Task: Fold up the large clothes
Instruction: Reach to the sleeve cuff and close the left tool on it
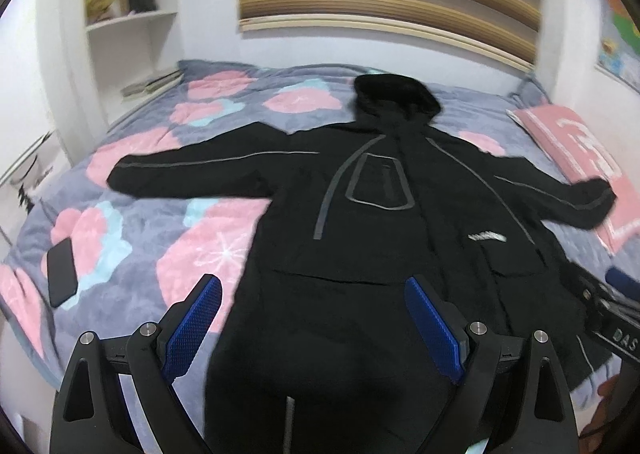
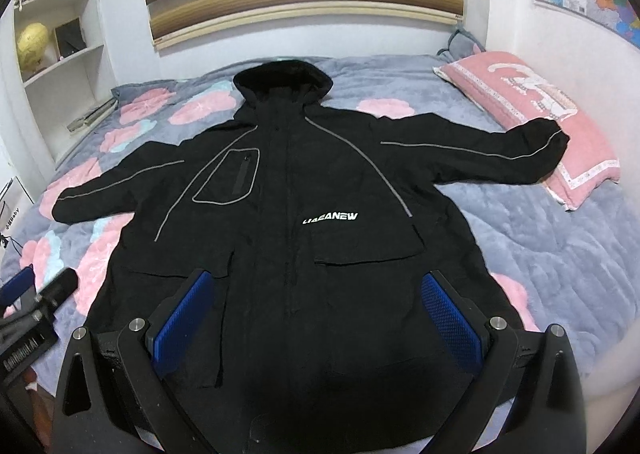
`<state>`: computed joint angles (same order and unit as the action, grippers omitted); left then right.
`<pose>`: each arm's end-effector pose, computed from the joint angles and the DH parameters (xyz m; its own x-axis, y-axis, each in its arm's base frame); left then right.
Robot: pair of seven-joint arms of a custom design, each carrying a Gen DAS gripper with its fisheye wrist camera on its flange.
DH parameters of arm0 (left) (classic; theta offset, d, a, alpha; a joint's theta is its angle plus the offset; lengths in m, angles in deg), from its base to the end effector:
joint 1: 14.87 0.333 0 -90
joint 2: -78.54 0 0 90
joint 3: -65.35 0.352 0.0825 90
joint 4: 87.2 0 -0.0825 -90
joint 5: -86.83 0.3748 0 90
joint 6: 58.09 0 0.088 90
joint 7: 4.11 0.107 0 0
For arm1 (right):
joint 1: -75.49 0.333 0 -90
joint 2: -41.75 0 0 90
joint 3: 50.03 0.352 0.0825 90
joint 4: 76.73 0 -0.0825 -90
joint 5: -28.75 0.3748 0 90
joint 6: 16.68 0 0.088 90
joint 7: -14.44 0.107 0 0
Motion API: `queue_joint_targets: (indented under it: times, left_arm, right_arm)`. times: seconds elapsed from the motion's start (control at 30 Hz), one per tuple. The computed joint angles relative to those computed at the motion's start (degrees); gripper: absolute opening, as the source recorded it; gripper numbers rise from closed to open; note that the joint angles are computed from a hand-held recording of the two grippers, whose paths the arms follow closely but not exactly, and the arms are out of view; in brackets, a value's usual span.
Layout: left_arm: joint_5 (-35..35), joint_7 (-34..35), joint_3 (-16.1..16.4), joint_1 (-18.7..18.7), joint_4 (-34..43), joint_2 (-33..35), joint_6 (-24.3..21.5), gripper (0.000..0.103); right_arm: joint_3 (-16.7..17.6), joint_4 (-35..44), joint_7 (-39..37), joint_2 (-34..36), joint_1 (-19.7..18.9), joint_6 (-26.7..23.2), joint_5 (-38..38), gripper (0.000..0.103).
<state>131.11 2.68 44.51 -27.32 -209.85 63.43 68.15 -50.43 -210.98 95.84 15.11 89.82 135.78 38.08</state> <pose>0.4170 -0.2668 0.5892 0.4611 -0.8871 0.0202 -0.5964 -0.3267 -0.7332 0.4243 0.0998 0.6357 0.2960 -0.9538 -0.0521 -0.6832 -0.1733 -0.7094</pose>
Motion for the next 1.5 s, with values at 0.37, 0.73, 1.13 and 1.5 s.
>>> queue_joint_targets:
  times: [0.37, 0.73, 1.13, 1.5]
  left_arm:
    - [-2.2, -1.3, 12.3, 13.2, -14.6, -9.2, 14.5, 0.093]
    - [-17.4, 14.9, 30.6, 22.3, -16.0, -2.3, 40.1, 0.093]
    - [-75.6, 61.2, 45.0, 12.6, -7.0, 16.1, 43.3, 0.093]
    - [-53.4, 46.0, 43.2, 15.5, -4.5, 18.9, 45.1, 0.026]
  right_arm:
    - [2.5, 7.7, 1.6, 13.7, -0.3, 5.8, -2.6, 0.103]
    - [6.6, 30.2, 8.7, 23.9, 2.0, -12.4, -16.2, 0.103]
    - [7.2, 47.2, 12.1, 32.5, 8.4, -27.2, -24.0, 0.103]
    - [6.5, 50.6, 7.4, 34.9, 10.3, -29.7, -24.8, 0.103]
